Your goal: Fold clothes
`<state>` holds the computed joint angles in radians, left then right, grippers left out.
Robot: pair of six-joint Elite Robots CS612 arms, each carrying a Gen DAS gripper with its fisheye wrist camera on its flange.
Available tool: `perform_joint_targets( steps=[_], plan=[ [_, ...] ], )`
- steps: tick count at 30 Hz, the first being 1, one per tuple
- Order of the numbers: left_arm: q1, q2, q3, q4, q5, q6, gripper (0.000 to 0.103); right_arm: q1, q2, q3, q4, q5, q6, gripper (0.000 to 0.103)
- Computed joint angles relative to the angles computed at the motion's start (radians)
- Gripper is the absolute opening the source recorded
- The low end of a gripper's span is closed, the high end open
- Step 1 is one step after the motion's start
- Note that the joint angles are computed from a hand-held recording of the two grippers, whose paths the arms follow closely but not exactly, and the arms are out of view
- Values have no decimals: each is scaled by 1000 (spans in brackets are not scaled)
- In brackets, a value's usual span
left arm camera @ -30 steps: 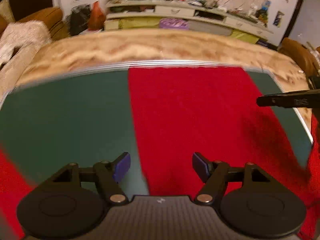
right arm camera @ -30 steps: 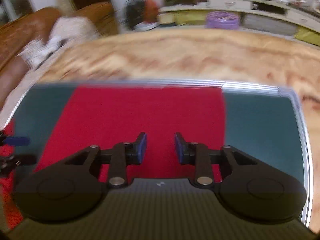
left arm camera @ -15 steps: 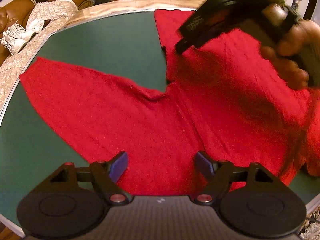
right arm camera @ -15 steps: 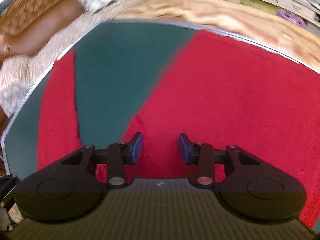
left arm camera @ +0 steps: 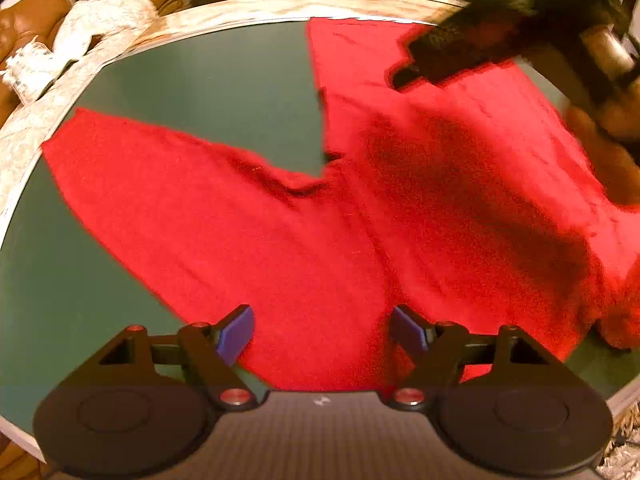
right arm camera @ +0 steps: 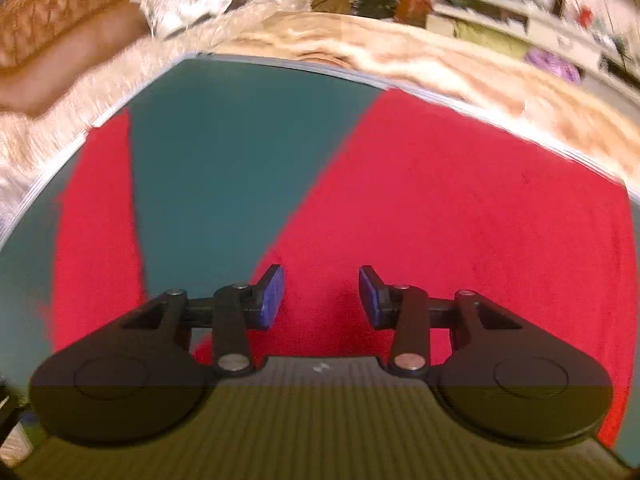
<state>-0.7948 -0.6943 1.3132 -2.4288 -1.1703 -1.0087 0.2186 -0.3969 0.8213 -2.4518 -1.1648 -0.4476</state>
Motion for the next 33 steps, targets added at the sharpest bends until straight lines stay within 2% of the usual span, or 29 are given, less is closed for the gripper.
perform_joint_targets(
  steps=[5,7,9,12,14,16,17,19,22,24,25,27,29,33],
  plan=[
    [-8,18,-25,-65,-36,51,86,-83,-110,211,-55,-10,37,48],
    [-11,26,-38,-41,-62,56,86,-124,-146,274,-51,-4,63,48],
    [-16,31,-48,-5,-59,60,87,-159,-167,322,-61,7,79,48],
    [-23,30,-48,19,-47,51,91,-195,-189,383,-74,-46,91,48],
    [-26,28,-48,37,-48,36,92,-221,-198,420,-111,-7,90,48],
    [-24,27,-56,65,-53,19,92,-227,-209,443,-132,-28,69,48],
    [-21,27,-62,79,-55,11,88,-228,-214,453,-139,-39,55,48],
    [-29,24,-71,105,-32,1,87,-226,-225,467,-139,-63,34,48],
    [-36,33,-105,176,1,-12,87,-232,-244,504,-137,11,-27,48],
    [-39,41,-126,236,14,-27,93,-227,-245,516,-118,45,-101,48],
    [-36,36,-112,221,0,-47,94,-224,-250,535,-138,38,-142,48],
    [-23,19,-76,173,-52,-103,94,-221,-268,587,-224,-21,-252,49],
    [-21,6,-53,187,-50,-137,103,-230,-277,594,-204,-23,-271,54],
    [-19,-15,-10,170,-54,-181,103,-243,-277,586,-192,-41,-315,62]
  ],
)
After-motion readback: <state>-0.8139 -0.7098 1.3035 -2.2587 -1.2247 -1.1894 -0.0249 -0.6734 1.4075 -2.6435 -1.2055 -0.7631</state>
